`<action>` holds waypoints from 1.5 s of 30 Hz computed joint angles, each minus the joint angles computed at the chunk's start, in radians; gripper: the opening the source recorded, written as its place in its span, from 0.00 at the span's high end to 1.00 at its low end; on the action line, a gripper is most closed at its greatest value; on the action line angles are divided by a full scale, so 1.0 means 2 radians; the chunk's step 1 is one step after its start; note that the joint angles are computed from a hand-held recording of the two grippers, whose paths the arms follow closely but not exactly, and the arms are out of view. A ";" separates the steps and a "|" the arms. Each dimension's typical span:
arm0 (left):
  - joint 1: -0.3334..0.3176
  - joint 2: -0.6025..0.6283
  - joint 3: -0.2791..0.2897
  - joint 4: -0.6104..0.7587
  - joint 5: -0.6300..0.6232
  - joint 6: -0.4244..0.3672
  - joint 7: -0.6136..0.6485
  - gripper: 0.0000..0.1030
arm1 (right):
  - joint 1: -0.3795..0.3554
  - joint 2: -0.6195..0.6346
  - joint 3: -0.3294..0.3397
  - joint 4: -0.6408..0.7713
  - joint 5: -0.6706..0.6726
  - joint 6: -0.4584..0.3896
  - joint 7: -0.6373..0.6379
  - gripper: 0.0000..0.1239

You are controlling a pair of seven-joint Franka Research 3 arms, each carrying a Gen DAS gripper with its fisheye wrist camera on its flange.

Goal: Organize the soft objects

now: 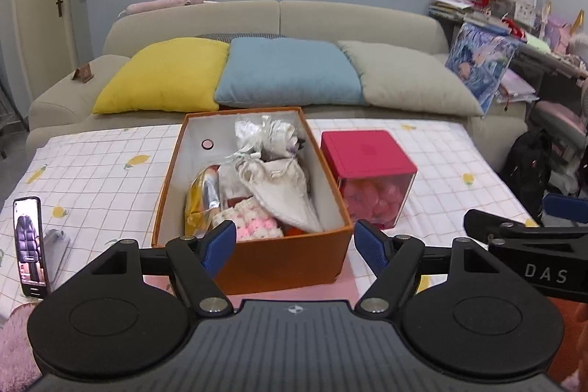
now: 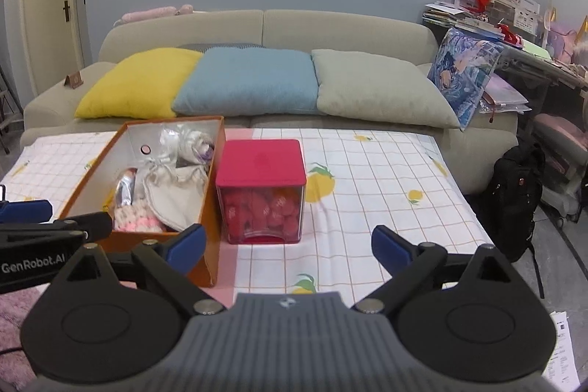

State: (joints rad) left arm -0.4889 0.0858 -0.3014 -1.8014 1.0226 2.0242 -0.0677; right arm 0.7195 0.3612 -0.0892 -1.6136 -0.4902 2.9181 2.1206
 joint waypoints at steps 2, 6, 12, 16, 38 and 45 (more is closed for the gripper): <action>-0.001 0.003 -0.001 0.002 -0.003 -0.005 0.005 0.16 | 0.000 0.001 -0.001 0.000 0.000 -0.005 0.001 0.23; -0.001 0.006 0.000 0.004 -0.019 -0.002 0.016 0.16 | -0.007 0.003 0.006 0.002 0.013 -0.016 0.001 0.23; -0.001 0.004 0.002 0.002 -0.024 -0.003 0.019 0.16 | -0.005 0.002 0.002 0.001 0.007 -0.016 0.012 0.23; 0.000 0.002 0.002 -0.001 -0.022 0.001 0.019 0.16 | -0.004 0.000 0.001 -0.001 0.000 -0.013 0.017 0.23; 0.008 -0.006 0.000 -0.014 -0.012 0.038 0.024 0.23 | -0.008 -0.002 0.003 -0.008 0.010 0.002 0.018 0.23; 0.009 -0.008 0.000 -0.017 -0.010 0.042 0.025 0.23 | -0.006 -0.001 0.001 -0.007 0.015 -0.001 0.015 0.23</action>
